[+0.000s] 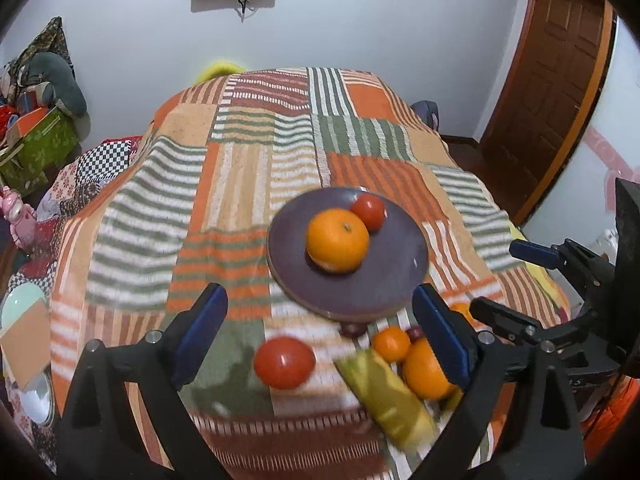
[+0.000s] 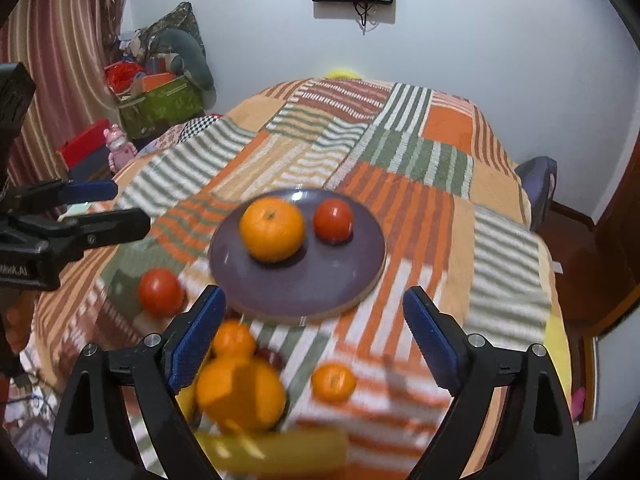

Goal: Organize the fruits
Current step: 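Withdraw both open tools from the plate toward the yellow cylindrical vegetables, then grasp one yellow vegetable with left tool while right tool grasps the other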

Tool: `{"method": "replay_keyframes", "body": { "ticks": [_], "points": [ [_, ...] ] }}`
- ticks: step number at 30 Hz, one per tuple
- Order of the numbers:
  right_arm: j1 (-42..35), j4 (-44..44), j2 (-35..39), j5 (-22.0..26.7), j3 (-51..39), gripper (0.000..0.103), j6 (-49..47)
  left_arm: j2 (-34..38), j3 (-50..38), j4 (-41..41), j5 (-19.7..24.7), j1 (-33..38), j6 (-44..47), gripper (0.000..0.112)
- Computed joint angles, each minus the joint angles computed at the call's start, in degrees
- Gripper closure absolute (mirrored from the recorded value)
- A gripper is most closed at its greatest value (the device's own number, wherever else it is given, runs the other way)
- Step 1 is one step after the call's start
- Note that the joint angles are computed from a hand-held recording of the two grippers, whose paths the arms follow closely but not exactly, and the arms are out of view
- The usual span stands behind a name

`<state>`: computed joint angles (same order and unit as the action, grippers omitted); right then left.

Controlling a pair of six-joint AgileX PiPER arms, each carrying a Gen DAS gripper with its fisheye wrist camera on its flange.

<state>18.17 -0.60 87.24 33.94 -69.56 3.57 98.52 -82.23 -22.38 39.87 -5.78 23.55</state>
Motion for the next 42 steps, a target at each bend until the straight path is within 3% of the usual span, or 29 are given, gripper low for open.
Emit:
{"method": "replay_keyframes", "body": {
  "ticks": [7,14,18,26,31,37,42],
  "points": [
    [2.7,-0.7,-5.2,-0.1,9.1,0.012,3.4,-5.8,10.8,1.2,-2.5,-1.8,0.2,0.016],
    [6.6,-2.3,-3.8,-0.5,11.6,0.010,6.7,-6.3,16.0,0.6,-2.2,-2.8,-1.2,0.016],
    [9.5,-12.3,-3.3,-1.0,12.9,0.010,15.5,-5.8,17.0,-0.4,-1.7,-2.7,-1.9,0.016],
    [5.0,-4.5,-8.2,-1.8,17.4,0.010,7.9,-4.4,17.2,0.9,-2.2,-6.0,-4.6,0.016],
    [3.5,-8.2,-11.6,0.0,20.3,0.010,11.5,-2.8,17.0,2.2,-2.9,-8.8,-6.2,0.016],
    [-0.3,-7.9,-14.2,1.9,22.5,0.011,11.1,-0.6,17.9,9.5,-6.4,-12.3,-13.7,0.016],
    [-1.7,-5.9,-17.0,2.5,23.1,0.011,9.7,-0.8,18.4,5.3,-6.5,-9.4,-9.8,0.023]
  ]
}}
